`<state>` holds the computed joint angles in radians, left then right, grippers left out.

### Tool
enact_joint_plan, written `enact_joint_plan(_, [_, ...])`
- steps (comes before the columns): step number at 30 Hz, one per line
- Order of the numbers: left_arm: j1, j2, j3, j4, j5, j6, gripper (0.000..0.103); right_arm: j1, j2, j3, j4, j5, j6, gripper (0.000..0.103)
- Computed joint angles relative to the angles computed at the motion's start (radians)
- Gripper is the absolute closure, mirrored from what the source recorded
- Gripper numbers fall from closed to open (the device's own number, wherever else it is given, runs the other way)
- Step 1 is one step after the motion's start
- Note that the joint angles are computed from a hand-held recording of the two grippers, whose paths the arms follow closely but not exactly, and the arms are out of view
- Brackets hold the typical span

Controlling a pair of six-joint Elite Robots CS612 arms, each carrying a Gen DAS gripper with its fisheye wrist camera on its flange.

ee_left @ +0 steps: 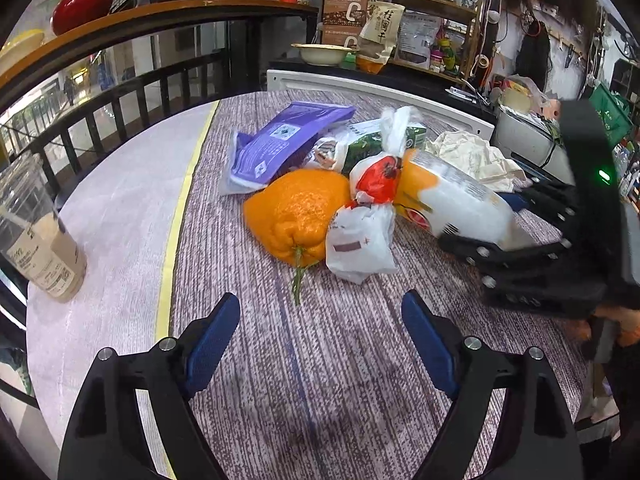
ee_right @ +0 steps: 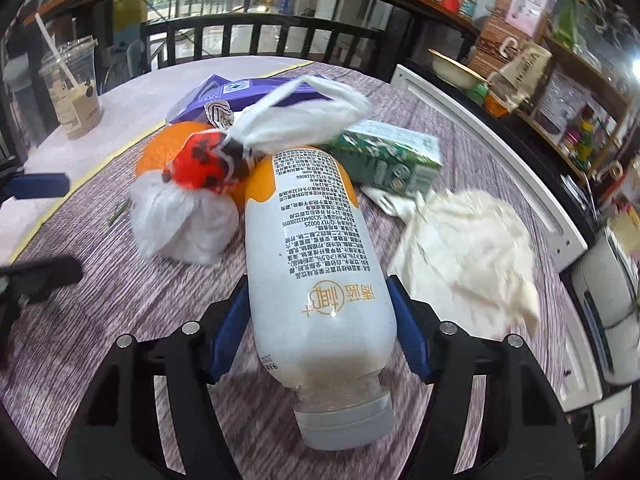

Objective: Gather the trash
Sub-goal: 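Grasp the white plastic bottle with the right tool and lift it, then grasp the white plastic bag with red contents with the left tool, then carry the bottle and white bag over the black bin and release both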

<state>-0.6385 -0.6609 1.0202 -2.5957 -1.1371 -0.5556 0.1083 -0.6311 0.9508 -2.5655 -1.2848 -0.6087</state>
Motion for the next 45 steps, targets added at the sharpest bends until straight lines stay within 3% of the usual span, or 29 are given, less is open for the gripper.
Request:
enact_joint_plan(11, [-0.003, 0.115, -0.229, 0.125, 0.012, 0.094, 0.029, -0.065, -0.130, 0.240, -0.174, 0.077, 0.125, 0.037])
enact_joint_plan(15, [-0.007, 0.155, -0.306, 0.195, 0.044, 0.093, 0.037, -0.082, -0.153, 0.292, -0.211, 0.085, 0.163, 0.036])
enact_joint_plan(17, [-0.012, 0.169, -0.330, 0.214, 0.093, 0.088, 0.043, -0.092, -0.161, 0.312, -0.229, 0.094, 0.191, 0.036])
enact_joint_plan(18, [-0.014, 0.174, -0.340, 0.223, 0.112, 0.087, 0.050, -0.095, -0.164, 0.320, -0.237, 0.096, 0.202, 0.036])
enact_joint_plan(22, [-0.011, 0.173, -0.345, 0.235, 0.097, 0.053, 0.075, -0.111, -0.175, 0.352, -0.265, 0.090, 0.244, 0.036])
enact_joint_plan(25, [-0.011, 0.166, -0.331, 0.230, 0.104, 0.026, 0.084, -0.121, -0.177, 0.363, -0.278, 0.096, 0.270, 0.036])
enact_joint_plan(37, [-0.038, 0.087, -0.183, 0.062, 0.088, 0.013, 0.091, -0.158, -0.192, 0.422, -0.374, 0.123, 0.380, 0.036])
enact_joint_plan(45, [-0.065, 0.071, -0.153, -0.018, 0.056, 0.033, 0.094, -0.186, -0.207, 0.469, -0.459, 0.093, 0.464, 0.036])
